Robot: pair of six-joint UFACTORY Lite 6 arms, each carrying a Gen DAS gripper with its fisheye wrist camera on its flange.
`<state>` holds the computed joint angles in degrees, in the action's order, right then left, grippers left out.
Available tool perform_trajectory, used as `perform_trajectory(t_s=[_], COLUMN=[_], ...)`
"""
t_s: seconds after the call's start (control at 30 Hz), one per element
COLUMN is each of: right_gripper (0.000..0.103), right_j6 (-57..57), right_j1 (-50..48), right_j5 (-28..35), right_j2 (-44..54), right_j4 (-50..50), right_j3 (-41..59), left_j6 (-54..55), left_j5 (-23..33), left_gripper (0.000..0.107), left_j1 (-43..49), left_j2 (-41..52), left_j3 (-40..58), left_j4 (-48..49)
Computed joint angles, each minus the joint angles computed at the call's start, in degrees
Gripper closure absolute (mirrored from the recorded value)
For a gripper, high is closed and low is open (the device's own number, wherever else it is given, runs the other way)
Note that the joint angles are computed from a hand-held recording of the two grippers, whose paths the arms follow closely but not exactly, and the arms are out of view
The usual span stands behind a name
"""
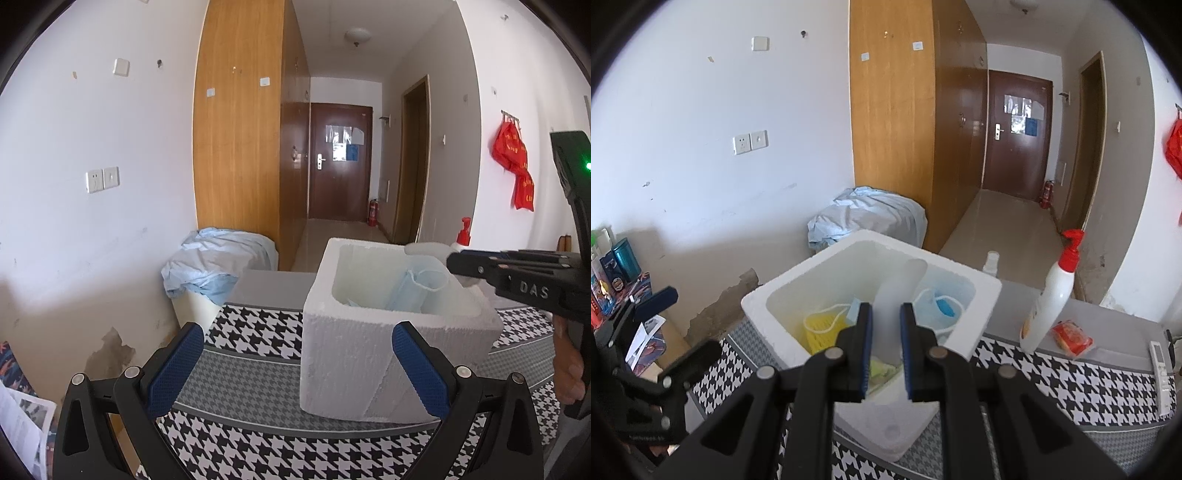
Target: Organize soft objects
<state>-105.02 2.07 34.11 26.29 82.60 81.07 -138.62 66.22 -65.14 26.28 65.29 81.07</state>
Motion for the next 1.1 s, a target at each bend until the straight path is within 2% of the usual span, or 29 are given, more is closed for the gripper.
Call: perform_trajectory(t_s=[0.2,0.4,0.47,0.53,0.63,0.8,0.93,1.1], right_gripper=[0.086,0.073,0.062,0.041,0.029,0.028,0.020,0.017], right_j6=[0.99,4.02,6.41,6.89,3.73,6.09,3.15,-0.82], right_j1=[1.43,0.42,-0.08,-0.45,-1.17,-2.42,-3.68,-4.97], right_j5=[-0.38,1.68,2.85,3.64,4.51,6.99,8.31,10.31], right_j2=[1.66,3.37,4.06,3.96,2.05,1.61,-0.21,-2.53], right_j4=[-0.85,-2.07,-3.41,-3.77,-1.07,-2.71,-0.43,2.17], right_j3=[1.42,3.86,5.00,4.97,2.35,2.16,-0.63,-4.51], left_j6=[-1.09,-1.11,-0.96,-0.77,-0.52,-0.18,0.04,0.34], left_j5=[-1.44,-1.79,-1.78,-1.99,-1.63,-1.25,-0.50,0.43], left_gripper=[0.005,0.005,0.005,0.005,0.005,0.005,0.005,0.005], left_j1=[0.59,0.81,0.78,0.81,0.47,-0.09,-0.94,-1.91], left_j2=[0.21,0.07,0.36,0.40,0.73,1.28,1.83,2.18], left_j3=[-0.67,-0.84,-0.54,-0.31,0.19,0.94,1.89,2.46], left_j4=[0.77,0.77,0.67,0.72,0.44,-0.28,-1.24,-2.62])
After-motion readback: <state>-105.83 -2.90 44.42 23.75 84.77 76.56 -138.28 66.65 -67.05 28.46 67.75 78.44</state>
